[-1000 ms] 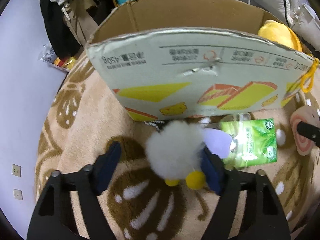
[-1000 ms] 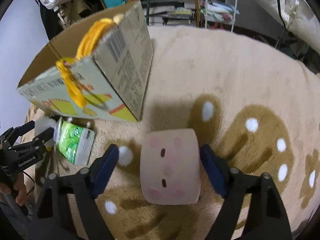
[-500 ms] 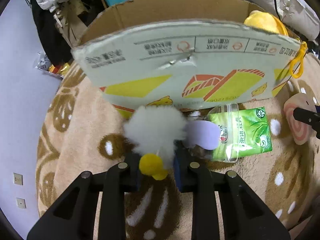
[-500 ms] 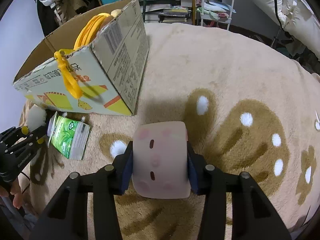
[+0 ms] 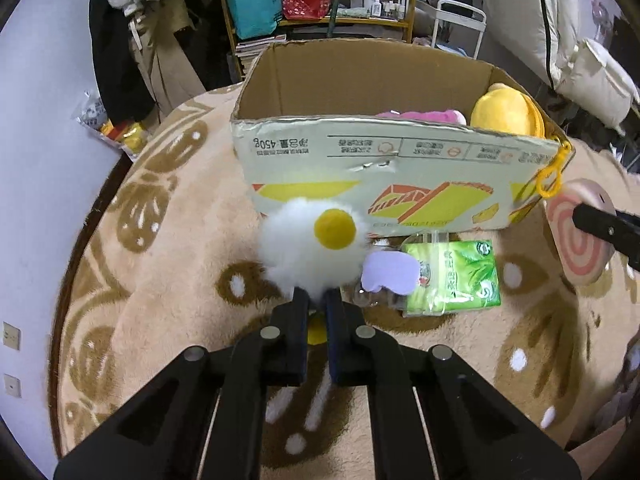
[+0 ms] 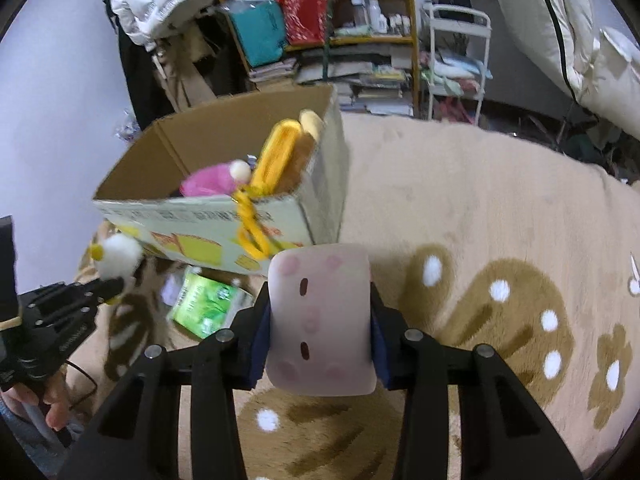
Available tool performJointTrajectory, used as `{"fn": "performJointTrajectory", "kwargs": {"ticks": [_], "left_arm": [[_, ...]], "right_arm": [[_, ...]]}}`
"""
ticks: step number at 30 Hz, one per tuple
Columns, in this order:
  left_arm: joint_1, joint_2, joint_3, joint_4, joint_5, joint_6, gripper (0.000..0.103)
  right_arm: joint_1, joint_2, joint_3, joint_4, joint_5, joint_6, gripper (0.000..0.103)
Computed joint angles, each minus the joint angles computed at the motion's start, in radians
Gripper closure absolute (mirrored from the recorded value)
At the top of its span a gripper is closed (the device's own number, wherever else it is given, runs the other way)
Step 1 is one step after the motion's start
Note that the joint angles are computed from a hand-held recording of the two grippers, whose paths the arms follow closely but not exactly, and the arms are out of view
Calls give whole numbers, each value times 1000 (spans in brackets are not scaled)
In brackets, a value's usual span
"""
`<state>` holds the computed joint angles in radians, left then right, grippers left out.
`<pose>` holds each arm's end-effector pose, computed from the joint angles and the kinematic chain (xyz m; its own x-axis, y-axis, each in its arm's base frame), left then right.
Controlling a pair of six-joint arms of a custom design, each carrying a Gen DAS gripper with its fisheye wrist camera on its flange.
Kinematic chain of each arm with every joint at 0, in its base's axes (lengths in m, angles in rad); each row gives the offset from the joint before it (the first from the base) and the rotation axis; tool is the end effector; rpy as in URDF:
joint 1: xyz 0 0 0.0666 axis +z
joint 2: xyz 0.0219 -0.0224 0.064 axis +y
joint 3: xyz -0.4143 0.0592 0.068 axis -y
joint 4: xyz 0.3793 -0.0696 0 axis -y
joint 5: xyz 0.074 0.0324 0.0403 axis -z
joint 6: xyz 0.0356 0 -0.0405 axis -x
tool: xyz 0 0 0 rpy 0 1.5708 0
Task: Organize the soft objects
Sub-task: 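Lift the white chick with the left tool while the right tool lifts the pink cube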
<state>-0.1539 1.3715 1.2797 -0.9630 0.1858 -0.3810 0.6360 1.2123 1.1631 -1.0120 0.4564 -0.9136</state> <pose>0.4316 -0.0740 0.4205 -0.7084 0.4797 -0.5178 0.5431 0.8390 0.0343 0.3077 0.2072 0.4312 -0.7142 0.3561 -0.6026 0.3359 0.9297 0.1512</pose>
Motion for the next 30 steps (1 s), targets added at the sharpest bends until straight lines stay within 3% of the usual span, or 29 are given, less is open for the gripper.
{"fn": "performJointTrajectory", "kwargs": {"ticks": [7, 13, 20, 26, 30], "left_arm": [[18, 11, 14, -9, 50, 17, 96], [9, -62, -34, 32, 32, -48, 96], [35, -168, -56, 87, 137, -48, 96], [67, -239, -58, 209, 242, 20, 96], [72, -264, -50, 297, 256, 53, 96]], "right_arm": [[-2, -9, -5, 17, -7, -5, 59], [0, -37, -14, 56, -2, 8, 59], [19, -79, 1, 109, 62, 40, 59], [46, -104, 27, 153, 133, 92, 59], [60, -119, 41, 231, 189, 166, 59]]}}
